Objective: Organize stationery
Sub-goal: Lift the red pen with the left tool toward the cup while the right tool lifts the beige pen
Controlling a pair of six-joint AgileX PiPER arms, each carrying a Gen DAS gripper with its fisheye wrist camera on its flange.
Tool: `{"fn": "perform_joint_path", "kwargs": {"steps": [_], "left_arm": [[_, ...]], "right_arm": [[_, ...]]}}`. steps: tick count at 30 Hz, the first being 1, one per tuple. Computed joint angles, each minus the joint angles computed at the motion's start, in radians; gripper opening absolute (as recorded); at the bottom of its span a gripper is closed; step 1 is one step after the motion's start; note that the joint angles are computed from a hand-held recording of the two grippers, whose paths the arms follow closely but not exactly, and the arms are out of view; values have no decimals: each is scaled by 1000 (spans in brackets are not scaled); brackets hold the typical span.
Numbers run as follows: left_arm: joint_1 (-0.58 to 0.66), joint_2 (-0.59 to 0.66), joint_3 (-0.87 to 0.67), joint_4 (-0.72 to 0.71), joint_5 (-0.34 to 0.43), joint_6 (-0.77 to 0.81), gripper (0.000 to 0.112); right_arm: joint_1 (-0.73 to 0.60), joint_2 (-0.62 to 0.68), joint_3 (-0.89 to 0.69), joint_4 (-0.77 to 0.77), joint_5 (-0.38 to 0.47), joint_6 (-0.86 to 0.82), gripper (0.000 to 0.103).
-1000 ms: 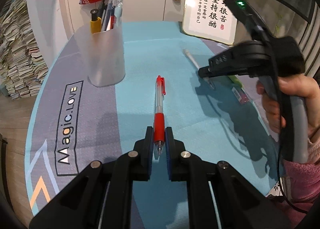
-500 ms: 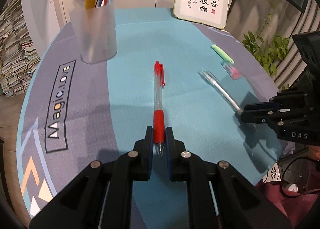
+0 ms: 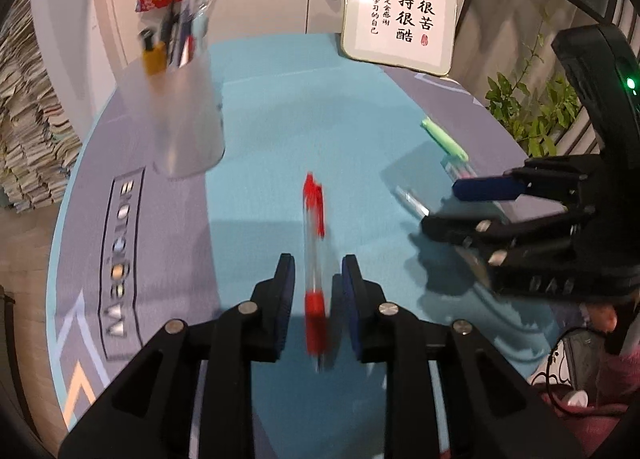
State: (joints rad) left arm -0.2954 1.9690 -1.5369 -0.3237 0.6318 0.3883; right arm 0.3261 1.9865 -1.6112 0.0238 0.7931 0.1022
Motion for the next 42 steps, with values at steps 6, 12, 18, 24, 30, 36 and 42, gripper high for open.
{"fn": "perform_joint_path", "kwargs": {"steps": [6,12,18,24,30,36,42], "left_arm": [[-25,80,-121,54,39,-53,28],[-25,157,-226,94,98,-104,28],[-32,199,-283,135,116,-132,28],[-44,204,-282,170,89,-142,27],[-29,193,-270,106,99,-96,11],[8,91,-171,10,55,-46,11],[37,-21,-66,-60,-4,3,11]], "right_arm": [[-6,35,-47,33,22,-15,47],[-11,69,-87,36,38,-17,47],[-11,104,-126,32,67,-21,43],[-3,99,-117,-12,57,9,16],[-25,60,-66,43,27,-6,16],[-33,-23,7,44,-35,14,15],[-26,-88,52,38,-77,37,15]]}}
